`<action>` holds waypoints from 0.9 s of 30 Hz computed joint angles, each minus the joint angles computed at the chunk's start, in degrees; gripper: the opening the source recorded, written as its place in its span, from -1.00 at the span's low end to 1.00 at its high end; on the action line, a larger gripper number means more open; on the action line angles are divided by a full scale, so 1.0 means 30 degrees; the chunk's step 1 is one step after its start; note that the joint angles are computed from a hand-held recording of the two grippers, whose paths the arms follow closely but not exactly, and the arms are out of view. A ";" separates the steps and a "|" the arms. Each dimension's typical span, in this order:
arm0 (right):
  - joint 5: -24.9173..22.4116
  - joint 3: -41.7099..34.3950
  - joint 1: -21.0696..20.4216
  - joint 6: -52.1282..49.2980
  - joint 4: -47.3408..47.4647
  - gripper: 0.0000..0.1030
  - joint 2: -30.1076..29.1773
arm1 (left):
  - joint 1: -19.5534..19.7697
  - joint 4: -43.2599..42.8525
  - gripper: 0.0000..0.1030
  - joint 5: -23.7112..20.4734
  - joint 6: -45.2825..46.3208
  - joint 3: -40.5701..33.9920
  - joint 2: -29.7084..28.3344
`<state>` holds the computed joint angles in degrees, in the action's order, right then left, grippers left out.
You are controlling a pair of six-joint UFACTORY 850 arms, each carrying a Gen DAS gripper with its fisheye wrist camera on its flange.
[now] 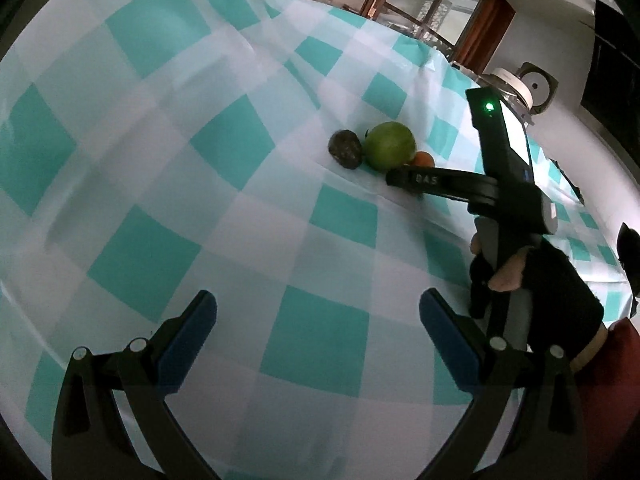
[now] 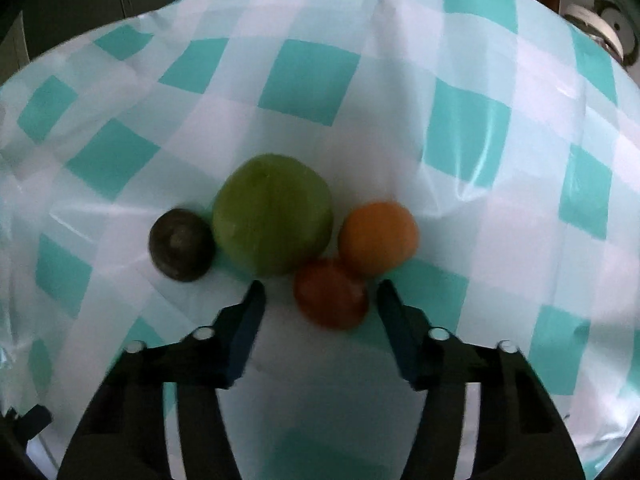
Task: Organize fruits
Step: 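Return to the table and grasp the red tomato with the right gripper, then grasp the small dark fruit with the left gripper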
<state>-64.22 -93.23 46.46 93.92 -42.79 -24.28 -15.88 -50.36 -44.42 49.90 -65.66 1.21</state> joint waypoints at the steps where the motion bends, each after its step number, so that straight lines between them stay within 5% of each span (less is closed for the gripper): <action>1: -0.0200 0.0045 0.0090 0.0117 -0.0057 -0.28 0.0029 | 0.0009 0.0042 0.97 -0.0018 -0.0130 -0.0021 -0.0029; 7: 0.0206 0.3383 0.2393 0.4801 -0.1875 -0.36 0.2459 | 0.0001 0.0249 0.97 0.0101 -0.0691 -0.0064 -0.0082; 14: -0.1910 0.5698 0.6124 0.8830 -0.2934 -0.36 0.4366 | -0.0594 0.1782 0.97 0.0488 -0.1251 -0.0318 -0.0128; 17: -0.2433 0.6083 0.6930 0.9724 -0.3069 -0.36 0.4509 | -0.1692 0.4277 0.97 0.1015 -0.2066 -0.1051 -0.0598; 20: -0.1996 0.6651 0.7141 1.1189 -0.3627 -0.35 0.4897 | -0.3450 0.6825 0.93 0.3759 -0.2138 -0.1654 -0.0999; 24: -0.1513 0.6876 0.7138 1.1581 -0.3831 -0.35 0.4998 | -0.5655 1.1897 0.87 0.5420 -0.2567 -0.3996 -0.3246; 27: -0.1258 0.7034 0.7112 1.1814 -0.3893 -0.35 0.5100 | -0.6379 1.4402 0.57 0.4752 -0.4411 -0.6332 -0.5275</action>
<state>-67.99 -72.13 67.80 129.37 -54.47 -8.98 -35.01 -7.16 -30.16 36.67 -84.66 -14.62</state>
